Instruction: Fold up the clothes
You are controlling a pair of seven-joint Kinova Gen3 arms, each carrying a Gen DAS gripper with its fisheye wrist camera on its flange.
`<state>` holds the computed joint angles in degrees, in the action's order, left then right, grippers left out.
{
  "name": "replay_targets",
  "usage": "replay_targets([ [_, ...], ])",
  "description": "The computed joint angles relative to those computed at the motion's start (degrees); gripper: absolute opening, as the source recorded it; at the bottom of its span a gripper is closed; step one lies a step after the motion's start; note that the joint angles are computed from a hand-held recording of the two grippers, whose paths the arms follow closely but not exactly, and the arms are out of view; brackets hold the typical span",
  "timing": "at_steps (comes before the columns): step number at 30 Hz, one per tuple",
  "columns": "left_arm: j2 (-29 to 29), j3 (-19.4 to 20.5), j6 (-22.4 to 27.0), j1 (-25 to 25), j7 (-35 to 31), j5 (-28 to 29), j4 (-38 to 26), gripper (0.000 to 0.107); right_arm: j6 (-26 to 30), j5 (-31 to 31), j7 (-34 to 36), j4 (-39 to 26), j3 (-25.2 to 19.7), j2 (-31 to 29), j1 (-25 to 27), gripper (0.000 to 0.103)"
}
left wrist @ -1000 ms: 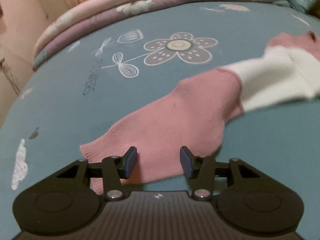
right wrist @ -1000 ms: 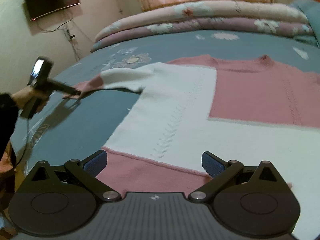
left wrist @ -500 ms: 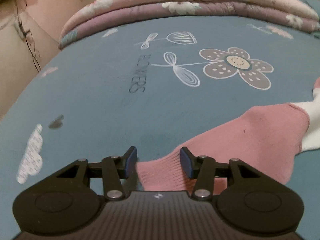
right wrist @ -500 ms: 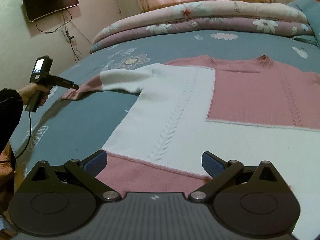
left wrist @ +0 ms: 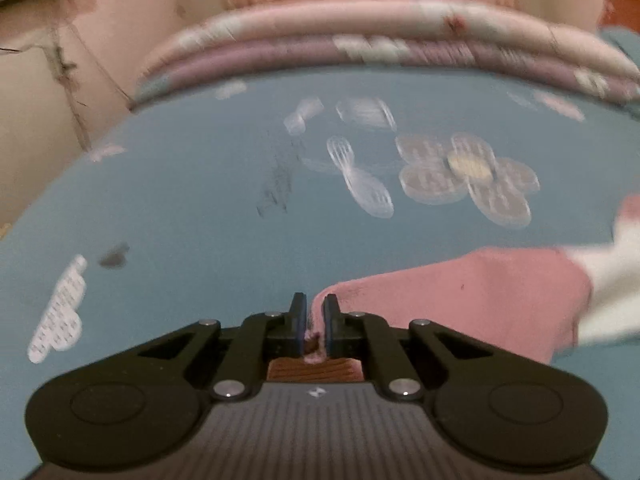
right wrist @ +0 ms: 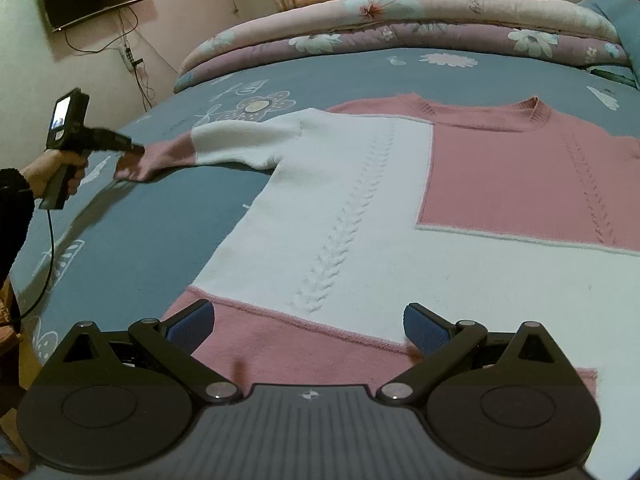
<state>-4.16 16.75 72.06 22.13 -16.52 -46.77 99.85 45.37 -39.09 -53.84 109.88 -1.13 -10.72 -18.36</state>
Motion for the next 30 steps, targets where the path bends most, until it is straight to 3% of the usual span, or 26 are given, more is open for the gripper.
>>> replay_targets([
  [6,2.71,0.95,4.69,2.84,8.66,-10.74,-0.81,0.006,-0.16,-0.45,-0.11,-0.07,0.18,0.45,0.01,0.102],
  [8,3.73,0.89,6.16,3.18,9.83,-11.78,-1.45,0.007,-0.17,-0.48,-0.22,-0.04,0.07,0.71,0.12,0.103],
  [10,4.81,-0.88,6.18,3.13,9.29,-9.16,-2.7,0.007,-0.28,-0.39,-0.23,0.08,-0.08,0.78,0.23,0.102],
  [14,10.11,-4.23,11.08,2.17,6.22,-2.04,-7.55,0.013,0.13,-0.69,0.05,0.05,0.04,1.2,0.46,0.103],
  [17,10.69,-6.47,11.66,3.14,7.41,-0.39,-7.37,0.018,0.13,-0.28,-0.16,0.07,-0.22,1.11,0.77,0.103],
  [19,10.82,-6.99,12.97,3.6,7.79,0.07,-8.5,0.028,0.06,-0.48,0.31,0.21,-0.05,0.83,0.79,0.102],
  [21,10.22,-6.97,14.42,4.53,9.37,-0.27,-9.39,0.029,-0.04,-0.9,0.67,0.36,0.23,0.46,0.83,0.103],
  [25,6.97,-4.61,11.92,6.74,13.83,-1.33,-9.77,0.054,0.08,-1.66,1.6,0.69,0.73,-0.36,0.7,0.102],
  [30,7.19,-0.56,4.55,9.99,14.32,-1.0,-13.01,0.063,0.44,-2.73,2.25,0.66,1.44,-1.6,0.26,0.102],
])
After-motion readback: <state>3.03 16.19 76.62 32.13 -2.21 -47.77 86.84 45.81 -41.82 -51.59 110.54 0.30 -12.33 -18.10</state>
